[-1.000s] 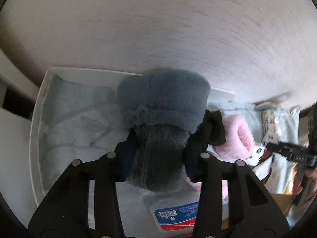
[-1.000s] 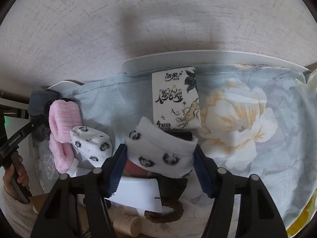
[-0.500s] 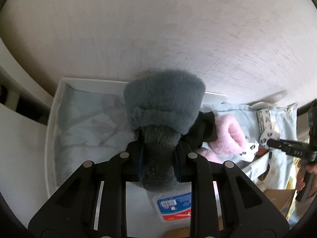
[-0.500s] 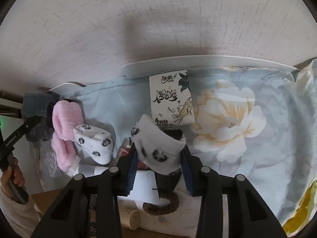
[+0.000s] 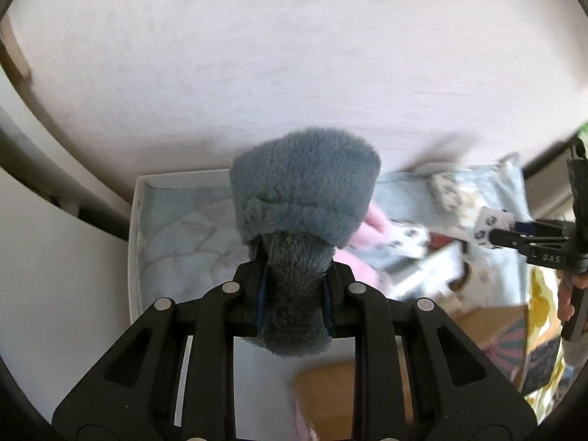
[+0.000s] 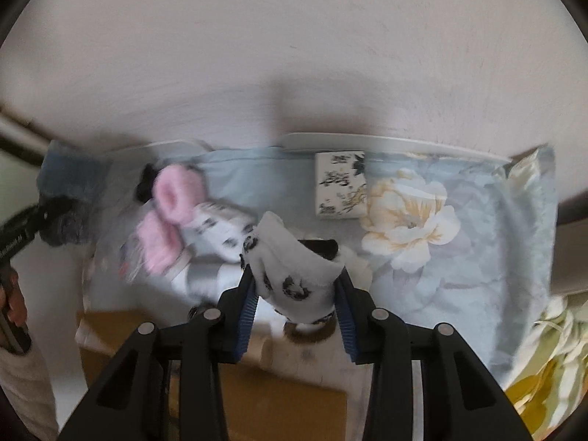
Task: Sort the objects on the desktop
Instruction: 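Carry both socks over the cardboard box and open both tools to drop them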
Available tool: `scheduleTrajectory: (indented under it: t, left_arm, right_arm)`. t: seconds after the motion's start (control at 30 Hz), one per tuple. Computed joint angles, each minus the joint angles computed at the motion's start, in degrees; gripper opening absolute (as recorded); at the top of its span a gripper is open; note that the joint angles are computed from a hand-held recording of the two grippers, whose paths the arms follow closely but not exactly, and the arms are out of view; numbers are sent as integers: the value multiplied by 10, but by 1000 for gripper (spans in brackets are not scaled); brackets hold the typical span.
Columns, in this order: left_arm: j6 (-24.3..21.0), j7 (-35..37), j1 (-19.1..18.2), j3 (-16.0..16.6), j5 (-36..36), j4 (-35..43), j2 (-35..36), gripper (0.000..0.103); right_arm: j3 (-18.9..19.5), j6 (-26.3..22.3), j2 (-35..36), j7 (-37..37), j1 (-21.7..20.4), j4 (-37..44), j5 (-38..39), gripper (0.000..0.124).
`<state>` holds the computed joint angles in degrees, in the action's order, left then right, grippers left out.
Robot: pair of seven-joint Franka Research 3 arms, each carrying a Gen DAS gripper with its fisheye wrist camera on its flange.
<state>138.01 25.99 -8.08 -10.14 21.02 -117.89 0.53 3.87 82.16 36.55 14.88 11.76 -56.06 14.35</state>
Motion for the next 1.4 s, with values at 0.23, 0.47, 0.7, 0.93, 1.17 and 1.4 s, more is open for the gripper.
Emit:
scheduleTrajectory:
  t: [0.23,0.47,0.7,0.93,1.17,1.4]
  left_arm:
    - [-76,69,-26,-22,-45,96,-14,20]
    - [-126,72,-59,-41,-40,141,-17,20]
    - [-158,45,-90,-52,-52,181,19,20]
    - [-132,0,-106,-56,-102,146,45,20]
    - [-104,-25,-118,-59,-137,124,79,20]
    - [-105,-41,-122,-57,-135,123,87,20]
  right_arm:
    - [0,12,-120,-117,-22,-158,9,37]
    - [-15,2,-189,-258,-49,-229,7,37]
    - [-30,38,-239,-368,-57,-312,-24,37]
    - [-40,99,-257,-411,-59,-380,-63,37]
    - [-43,179,-270,-444,-59,-447,-102,37]
    - [-42,200,-273,-457,-56,-464,-118,38]
